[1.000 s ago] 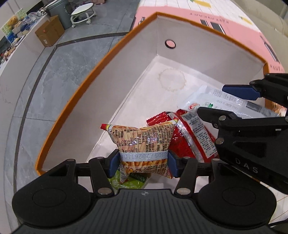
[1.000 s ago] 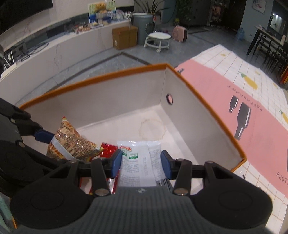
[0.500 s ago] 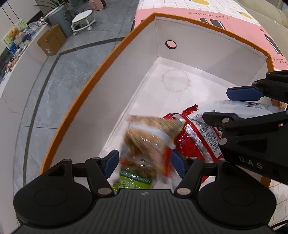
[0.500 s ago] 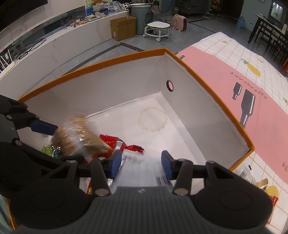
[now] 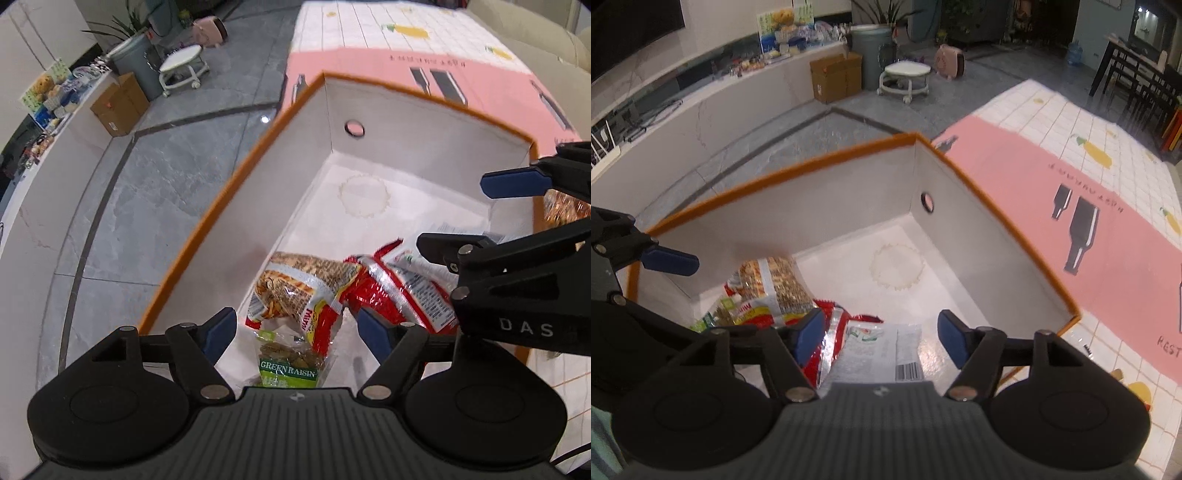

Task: Organize snacks
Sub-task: 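Move both tools back from the box toward the remaining snacks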

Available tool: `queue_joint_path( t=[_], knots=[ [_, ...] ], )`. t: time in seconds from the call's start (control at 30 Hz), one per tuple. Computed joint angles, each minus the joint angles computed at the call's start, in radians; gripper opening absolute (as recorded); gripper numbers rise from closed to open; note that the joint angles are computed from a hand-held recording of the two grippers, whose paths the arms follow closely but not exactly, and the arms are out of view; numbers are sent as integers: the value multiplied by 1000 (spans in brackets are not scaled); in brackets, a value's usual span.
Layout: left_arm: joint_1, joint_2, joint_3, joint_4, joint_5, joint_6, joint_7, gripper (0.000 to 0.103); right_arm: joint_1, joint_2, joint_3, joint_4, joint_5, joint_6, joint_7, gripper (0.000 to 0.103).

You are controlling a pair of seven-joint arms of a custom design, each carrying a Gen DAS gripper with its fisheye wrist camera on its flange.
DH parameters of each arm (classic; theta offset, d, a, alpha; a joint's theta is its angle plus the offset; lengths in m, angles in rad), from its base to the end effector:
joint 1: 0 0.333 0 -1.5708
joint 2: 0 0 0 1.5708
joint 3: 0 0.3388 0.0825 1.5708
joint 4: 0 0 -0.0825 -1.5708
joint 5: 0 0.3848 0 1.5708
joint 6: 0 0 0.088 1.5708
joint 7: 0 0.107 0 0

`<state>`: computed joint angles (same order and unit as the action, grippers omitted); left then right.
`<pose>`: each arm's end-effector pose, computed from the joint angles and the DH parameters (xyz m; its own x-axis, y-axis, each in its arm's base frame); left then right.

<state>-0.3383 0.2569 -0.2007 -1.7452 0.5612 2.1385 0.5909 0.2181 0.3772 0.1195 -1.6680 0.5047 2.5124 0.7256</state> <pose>0.5783 -0.3064 0.4676 0.2130 -0.9605 -0.1791 -0.9032 -0.1237 -0.4109 0.6725 0.2197 0.4598 0.7427 -0.6676 -0.0527 -0.5671 -0.5851 -0.5798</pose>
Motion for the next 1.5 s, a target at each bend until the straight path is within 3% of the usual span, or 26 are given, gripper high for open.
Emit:
queue_joint_path(
  t=[0.33, 0.57, 0.7, 1.03, 1.23, 1.5],
  knots=[
    [-65, -67, -11, -33, 218, 0, -215, 88, -79, -166, 46, -167, 375, 147, -276, 70],
    [-92, -103, -37, -63, 306, 32, -339, 88, -72, -288, -3, -285, 686, 207, -548, 74],
    [-101, -122, -48, -85, 347, 89, -419, 88, -59, -350, -47, -352, 829, 231, -683, 75],
    [-116, -89, -63, -86, 371, 249, -451, 88, -46, -440, -118, -501, 901, 313, -757, 77],
    [-155, -22, -52, -55, 361, 285, -443, 87, -51, -451, -135, -575, 894, 383, -800, 77],
    [-195, 51, -25, -20, 348, 319, -416, 83, -72, -389, -140, -592, 852, 445, -729, 77]
  ],
)
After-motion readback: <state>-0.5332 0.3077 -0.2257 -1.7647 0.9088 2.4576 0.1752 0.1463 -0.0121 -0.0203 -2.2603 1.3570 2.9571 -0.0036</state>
